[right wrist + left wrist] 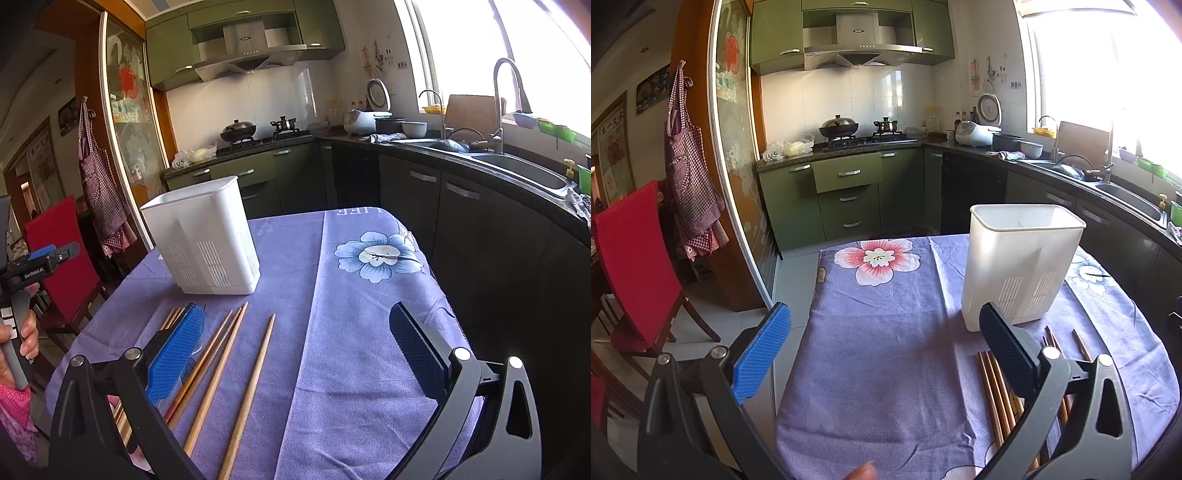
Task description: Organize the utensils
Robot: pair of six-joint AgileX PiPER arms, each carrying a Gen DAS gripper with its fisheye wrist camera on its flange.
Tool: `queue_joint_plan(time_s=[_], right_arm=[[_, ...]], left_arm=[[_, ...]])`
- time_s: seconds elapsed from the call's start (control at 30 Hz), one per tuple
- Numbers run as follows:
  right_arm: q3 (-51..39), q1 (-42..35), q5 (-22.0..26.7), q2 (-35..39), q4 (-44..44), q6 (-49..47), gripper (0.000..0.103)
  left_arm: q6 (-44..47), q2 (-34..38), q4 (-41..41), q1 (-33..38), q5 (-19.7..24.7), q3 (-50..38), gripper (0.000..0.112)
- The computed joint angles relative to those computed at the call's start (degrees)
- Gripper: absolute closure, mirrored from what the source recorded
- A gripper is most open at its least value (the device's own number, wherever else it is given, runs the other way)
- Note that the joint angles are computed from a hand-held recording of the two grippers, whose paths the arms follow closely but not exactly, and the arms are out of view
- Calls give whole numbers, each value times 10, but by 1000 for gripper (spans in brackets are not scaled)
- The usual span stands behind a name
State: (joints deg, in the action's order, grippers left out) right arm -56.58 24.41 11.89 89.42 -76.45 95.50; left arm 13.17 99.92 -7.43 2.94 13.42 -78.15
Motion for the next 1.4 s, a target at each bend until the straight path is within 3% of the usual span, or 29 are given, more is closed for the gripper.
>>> queue_joint_plan(time_s=[0.07,0.27,1.4], right_arm=[[-2,2,3,-5,1,-1,4],[1,3,2,-10,-10,17,4],[-12,4,8,3,-14,17,4]], left_arm=[[-60,-3,63,-5,-4,6,15],[-92,-5,90,-3,-6,13,15],[-123,8,121,-7,-3,7,15]])
